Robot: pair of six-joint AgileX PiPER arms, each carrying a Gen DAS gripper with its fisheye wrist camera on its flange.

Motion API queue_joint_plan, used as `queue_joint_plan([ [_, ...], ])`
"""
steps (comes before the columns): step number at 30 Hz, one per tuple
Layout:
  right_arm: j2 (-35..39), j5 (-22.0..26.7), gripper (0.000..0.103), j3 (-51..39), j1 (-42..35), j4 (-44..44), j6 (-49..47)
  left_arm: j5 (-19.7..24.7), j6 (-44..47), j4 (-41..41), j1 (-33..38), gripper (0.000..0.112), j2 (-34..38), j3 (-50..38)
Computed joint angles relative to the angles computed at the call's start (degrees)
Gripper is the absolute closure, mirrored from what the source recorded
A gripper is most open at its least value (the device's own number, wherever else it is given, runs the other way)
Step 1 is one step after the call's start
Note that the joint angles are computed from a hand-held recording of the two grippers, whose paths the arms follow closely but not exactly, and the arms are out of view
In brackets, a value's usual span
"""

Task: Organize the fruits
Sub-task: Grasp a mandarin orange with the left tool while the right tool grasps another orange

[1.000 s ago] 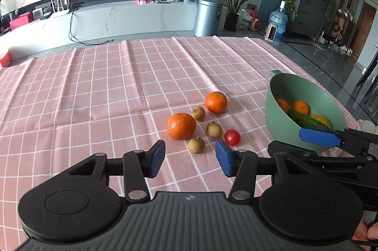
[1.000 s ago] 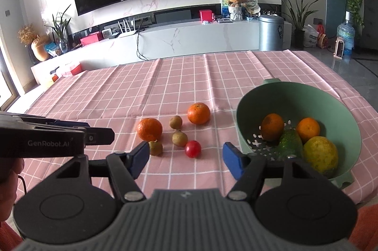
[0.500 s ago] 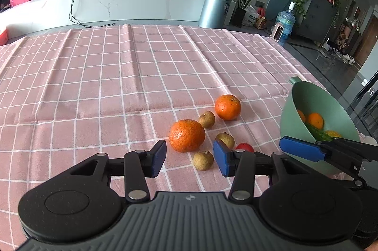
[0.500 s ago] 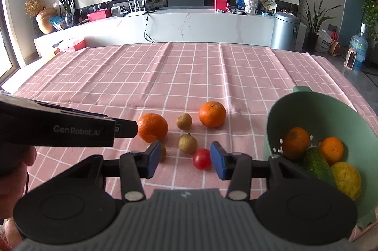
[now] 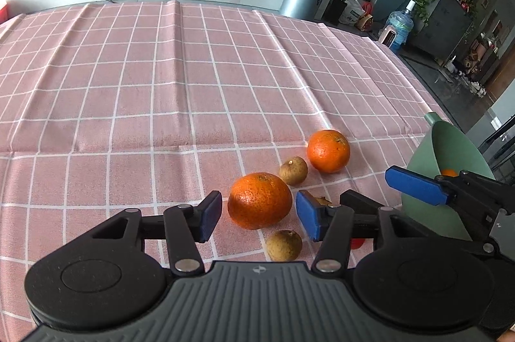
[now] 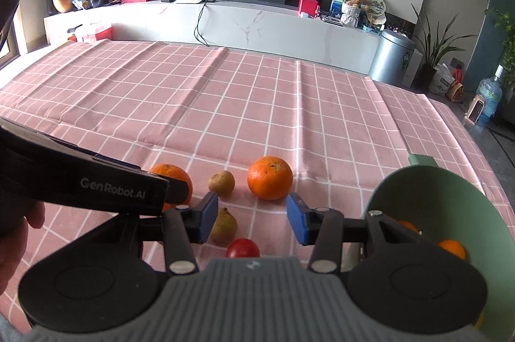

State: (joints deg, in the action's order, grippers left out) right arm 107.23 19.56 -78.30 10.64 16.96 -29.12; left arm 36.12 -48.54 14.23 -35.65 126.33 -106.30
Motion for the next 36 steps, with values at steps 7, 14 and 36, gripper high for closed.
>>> queue_joint_plan([
  [7,3.01,-2.45,0.059,-1.8,1.84,-15.27,12.29,-2.14,3.13,-5.96,1.61,0.058,0.44,0.63],
  [14,5.27,-3.72,0.059,-3.57,2.89,-25.71,22.45,-3.6,-0.97,-2.9,1.72,0.061,-1.21,2.56],
  [36,12.38,-1.13,0.063,-11.52,3.48,-26.99,29.07,1.17,-13.21,13.92,-0.68,0.061,-0.69,0.81],
])
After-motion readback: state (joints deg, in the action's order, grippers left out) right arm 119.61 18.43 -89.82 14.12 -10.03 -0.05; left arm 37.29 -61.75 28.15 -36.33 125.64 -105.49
